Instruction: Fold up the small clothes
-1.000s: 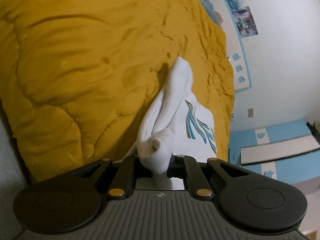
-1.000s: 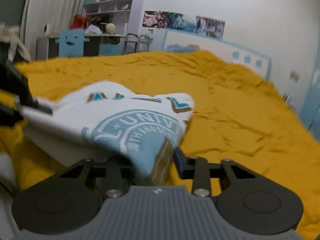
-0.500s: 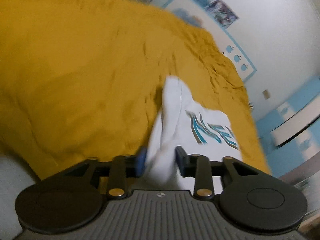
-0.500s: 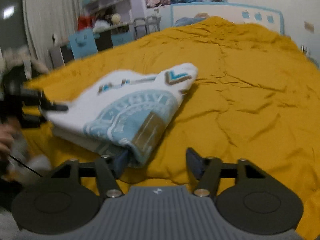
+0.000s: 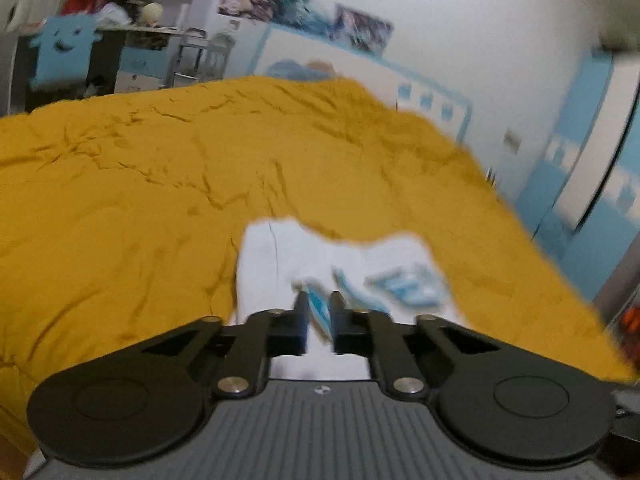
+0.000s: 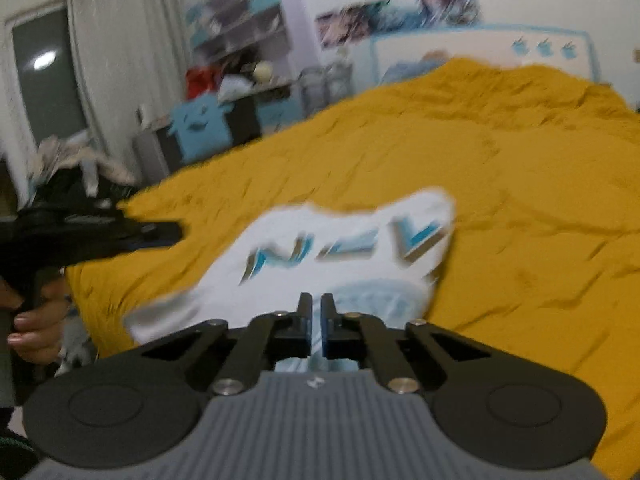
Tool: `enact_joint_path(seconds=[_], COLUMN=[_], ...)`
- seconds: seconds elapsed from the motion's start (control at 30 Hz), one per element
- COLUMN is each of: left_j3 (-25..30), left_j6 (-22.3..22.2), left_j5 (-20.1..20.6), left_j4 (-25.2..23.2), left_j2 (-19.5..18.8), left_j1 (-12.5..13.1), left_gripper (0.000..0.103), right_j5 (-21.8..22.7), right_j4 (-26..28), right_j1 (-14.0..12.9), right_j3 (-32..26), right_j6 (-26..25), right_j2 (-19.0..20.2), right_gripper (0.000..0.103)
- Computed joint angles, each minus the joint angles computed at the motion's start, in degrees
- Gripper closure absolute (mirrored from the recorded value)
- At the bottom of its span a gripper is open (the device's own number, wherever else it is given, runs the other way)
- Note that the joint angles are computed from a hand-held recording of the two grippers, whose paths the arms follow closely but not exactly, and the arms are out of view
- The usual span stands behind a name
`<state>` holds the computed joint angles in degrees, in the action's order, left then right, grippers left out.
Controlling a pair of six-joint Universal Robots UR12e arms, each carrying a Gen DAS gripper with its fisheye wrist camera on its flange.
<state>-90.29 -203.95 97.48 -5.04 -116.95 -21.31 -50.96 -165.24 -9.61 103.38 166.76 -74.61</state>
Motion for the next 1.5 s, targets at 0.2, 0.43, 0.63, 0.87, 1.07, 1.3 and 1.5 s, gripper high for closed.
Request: enact_joint_path(seconds=[0.2, 0.43, 0.63, 0.87, 1.07, 1.3, 1.5], left_j3=[1.1, 0.8, 2.8, 7.2, 6.7, 7.0, 8.6], left_j6=[-0.5, 0.7, 1.4, 0.4, 0.1, 0.6, 1.6], left_j5=[3.3, 3.5, 1.4, 3.6, 1.5, 2.2, 4.3], left_j4=[-7.0, -6.6, -2.0, -10.6, -11.4, -12.0, -16.9], left_j2=[-2.4, -1.4, -2.6, -5.7, -5.4, -5.3, -4.8], left_j1=[-1.0, -0.8, -0.4, -0.4, 0.2, 0.0, -0.7], left_gripper=[0.103, 0.102, 0.101, 0.097, 0.095, 0.095, 0.086], right_j5=[-6.0, -10.7, -6.9, -14.8, -19.0, -19.8, -23.9], right_j4=[3.8, 3.2, -8.5, -5.5, -2.9, -3.7, -1.4], right_j1=[1.8, 3.7, 2.3, 5.1, 6.1, 6.3, 7.1], right_j3=[1.4, 0.6, -1.5, -8.1, -9.6, -9.3, -9.4], right_j6=[-2.1, -6.3, 3.3, 7.2, 7.2, 7.8, 5.9], right_j2=[0.7, 0.8, 3.6, 9.3, 10.8, 10.7, 9.5], right_gripper=[0.103, 0.103, 0.100, 0.103, 0.103, 0.103, 0.103])
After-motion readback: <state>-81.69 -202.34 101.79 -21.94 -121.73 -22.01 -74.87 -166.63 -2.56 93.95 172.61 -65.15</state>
